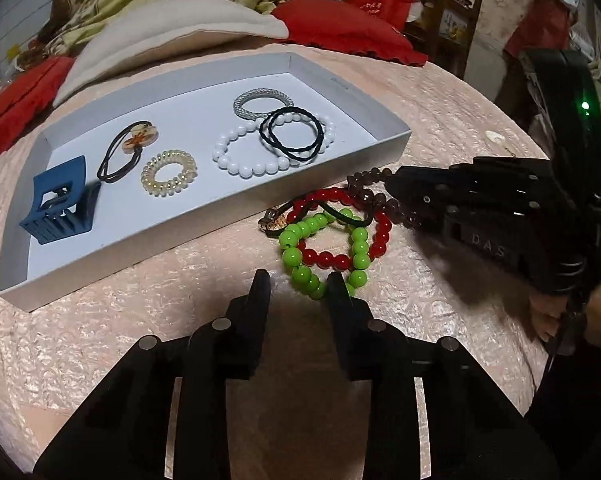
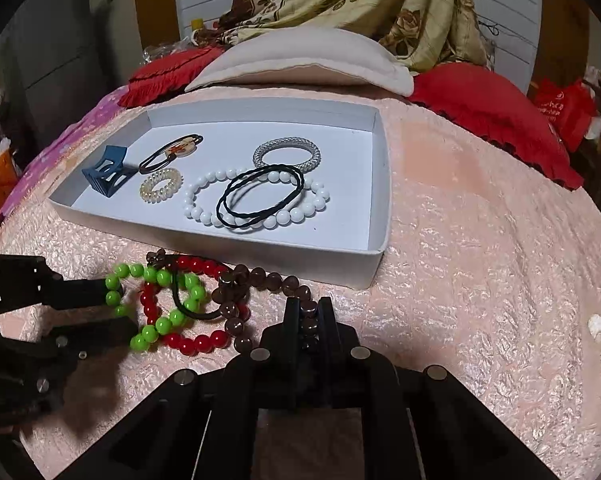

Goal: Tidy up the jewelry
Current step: 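Grasp the green bead bracelet with the left tool while the right tool grasps the brown bead bracelet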

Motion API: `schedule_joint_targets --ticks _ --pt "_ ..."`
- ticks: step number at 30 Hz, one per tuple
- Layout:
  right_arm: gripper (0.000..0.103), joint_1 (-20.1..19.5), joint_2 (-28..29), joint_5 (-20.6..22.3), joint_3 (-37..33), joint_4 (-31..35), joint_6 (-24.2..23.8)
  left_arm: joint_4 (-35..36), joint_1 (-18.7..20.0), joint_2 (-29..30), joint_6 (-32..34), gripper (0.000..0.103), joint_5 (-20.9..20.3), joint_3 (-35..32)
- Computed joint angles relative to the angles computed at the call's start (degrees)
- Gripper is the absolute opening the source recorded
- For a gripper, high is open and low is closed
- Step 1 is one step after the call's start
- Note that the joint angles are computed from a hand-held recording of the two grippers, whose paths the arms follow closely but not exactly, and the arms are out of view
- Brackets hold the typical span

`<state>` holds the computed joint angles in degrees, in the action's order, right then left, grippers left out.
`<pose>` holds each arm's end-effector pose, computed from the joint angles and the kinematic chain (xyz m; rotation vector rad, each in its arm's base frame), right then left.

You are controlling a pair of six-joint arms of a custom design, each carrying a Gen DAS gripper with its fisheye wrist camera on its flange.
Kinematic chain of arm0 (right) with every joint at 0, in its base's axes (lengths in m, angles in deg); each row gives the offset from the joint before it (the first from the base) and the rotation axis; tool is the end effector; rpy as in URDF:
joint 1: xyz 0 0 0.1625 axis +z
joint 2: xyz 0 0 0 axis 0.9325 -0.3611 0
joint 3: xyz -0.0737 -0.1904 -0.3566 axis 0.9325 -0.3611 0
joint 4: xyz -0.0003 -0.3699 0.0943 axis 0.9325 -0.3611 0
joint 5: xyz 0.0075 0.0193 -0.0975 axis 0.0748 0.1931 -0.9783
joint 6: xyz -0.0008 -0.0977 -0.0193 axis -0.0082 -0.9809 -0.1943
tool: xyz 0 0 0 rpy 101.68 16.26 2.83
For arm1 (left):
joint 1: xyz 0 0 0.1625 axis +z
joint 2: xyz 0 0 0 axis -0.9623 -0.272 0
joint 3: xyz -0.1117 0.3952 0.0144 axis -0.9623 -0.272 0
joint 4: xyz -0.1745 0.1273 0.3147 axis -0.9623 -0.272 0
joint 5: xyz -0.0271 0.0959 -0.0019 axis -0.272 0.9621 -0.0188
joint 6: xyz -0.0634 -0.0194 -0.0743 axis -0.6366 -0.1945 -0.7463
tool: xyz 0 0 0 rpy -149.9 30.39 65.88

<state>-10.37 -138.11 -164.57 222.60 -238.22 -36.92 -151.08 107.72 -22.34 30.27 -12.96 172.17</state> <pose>-0.0781 -0.3660 0.2467 0.4843 -2.2969 0.7411 -0.3048 -0.4191 -0.1126 1.0243 2.4994 -0.3925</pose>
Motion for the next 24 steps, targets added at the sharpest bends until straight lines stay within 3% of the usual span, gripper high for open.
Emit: schedule_joint_targets --ticks 15,17,18,24 --pt "0.008 0.35 0.69 -0.55 0.03 -1.13 0.25 -2.12 1.11 0.88 -4.55 0.029 -0.15 -1.41" --pt "0.008 0.37 0.73 -0.52 0.05 -1.13 0.32 -1.62 0.76 1.04 -4.26 0.012 0.29 -1.45" --pt "0.008 0.29 0.65 -0.38 0.03 -0.95 0.36 -1.43 0.66 0.96 -4.33 0.008 0.41 -1.32" --pt "0.008 0.19 0.08 -0.47 0.69 -1.57 1.80 -2.46 -0.07 -0.99 -4.43 0.008 0.39 1.15"
